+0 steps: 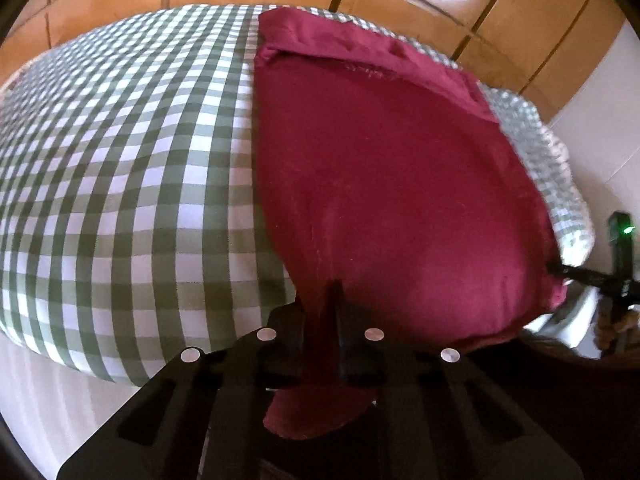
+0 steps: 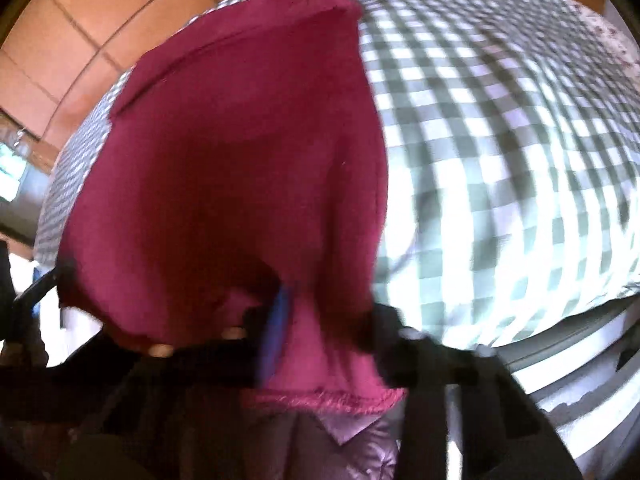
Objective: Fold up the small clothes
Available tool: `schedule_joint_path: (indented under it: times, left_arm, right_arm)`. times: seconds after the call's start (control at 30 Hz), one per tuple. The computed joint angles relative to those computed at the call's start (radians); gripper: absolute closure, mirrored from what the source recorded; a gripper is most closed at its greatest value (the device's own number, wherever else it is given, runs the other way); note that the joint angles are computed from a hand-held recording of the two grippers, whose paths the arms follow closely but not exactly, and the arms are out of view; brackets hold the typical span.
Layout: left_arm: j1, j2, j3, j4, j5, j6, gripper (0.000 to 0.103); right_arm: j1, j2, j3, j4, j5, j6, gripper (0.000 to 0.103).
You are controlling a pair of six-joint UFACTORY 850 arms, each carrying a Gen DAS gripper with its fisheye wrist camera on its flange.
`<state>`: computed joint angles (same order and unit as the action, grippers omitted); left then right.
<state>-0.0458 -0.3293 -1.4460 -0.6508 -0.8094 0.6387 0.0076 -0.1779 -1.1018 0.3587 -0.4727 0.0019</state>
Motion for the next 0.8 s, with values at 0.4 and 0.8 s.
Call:
schedule_joint_path:
  times: [0.4, 0.8]
  left_arm:
    - [0.068, -0.193, -0.289, -0.325, -0.186, -0.036, 0.098]
    - [0.044, -0.525, -0.815, -0.082, -0.111, -0.501, 0.026]
  right_arm:
    - [-0.091, -0.094, -0.185, 0.678, 0.042, -0.503, 0.093]
    - [-0.118, -0.272, -0.422, 0.557, 0.109, -0.264, 0.018]
